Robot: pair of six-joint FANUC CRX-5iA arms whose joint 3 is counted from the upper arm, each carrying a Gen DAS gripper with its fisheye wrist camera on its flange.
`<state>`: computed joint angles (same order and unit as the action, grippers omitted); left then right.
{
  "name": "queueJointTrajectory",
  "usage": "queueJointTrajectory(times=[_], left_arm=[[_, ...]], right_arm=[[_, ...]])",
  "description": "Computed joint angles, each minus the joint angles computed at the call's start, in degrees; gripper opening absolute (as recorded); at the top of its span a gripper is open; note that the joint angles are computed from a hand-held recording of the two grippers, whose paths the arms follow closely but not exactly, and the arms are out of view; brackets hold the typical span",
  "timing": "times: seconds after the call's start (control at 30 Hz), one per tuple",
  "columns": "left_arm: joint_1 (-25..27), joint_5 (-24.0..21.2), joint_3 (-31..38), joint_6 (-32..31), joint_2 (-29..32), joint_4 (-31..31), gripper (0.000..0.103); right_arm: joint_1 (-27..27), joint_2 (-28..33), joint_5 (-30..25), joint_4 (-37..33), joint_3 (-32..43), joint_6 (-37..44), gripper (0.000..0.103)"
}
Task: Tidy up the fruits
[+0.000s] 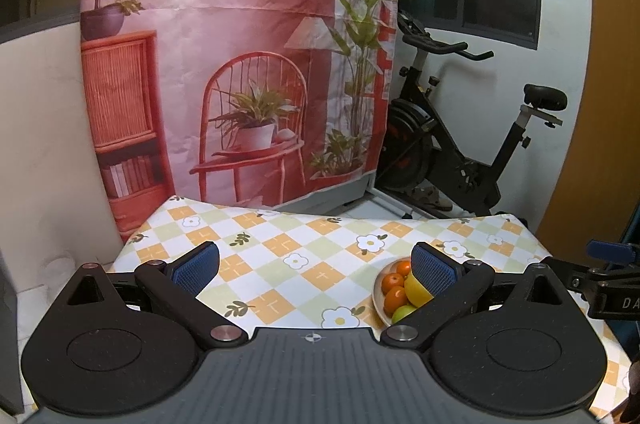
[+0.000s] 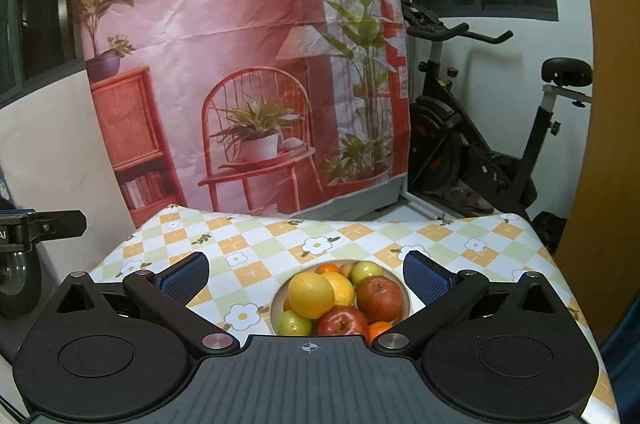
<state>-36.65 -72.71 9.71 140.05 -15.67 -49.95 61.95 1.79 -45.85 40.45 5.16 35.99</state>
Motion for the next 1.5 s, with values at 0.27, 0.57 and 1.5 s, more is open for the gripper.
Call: queueJointTrajectory(times=[0.27,0.57,1.5], left_arm=[[-2.37,-2.19,1.02,0.78,0.91,-2.99,0.103],[-2.28,-2.01,1.0,0.48,0.71,-2.74,0.103],[0.01,0.36,0.57,-2.61,0.82,0.71,0.103]], right_arm=[[-0.07,-0.69,-0.58,0.47,-0.16,-0.23,0.103],[-0.25,-0.4,-0.72,0.98,-0.04,-0.4,0.103],[-0.26,0.41,-1.46,1.05,0.69,-0.39,0.102]])
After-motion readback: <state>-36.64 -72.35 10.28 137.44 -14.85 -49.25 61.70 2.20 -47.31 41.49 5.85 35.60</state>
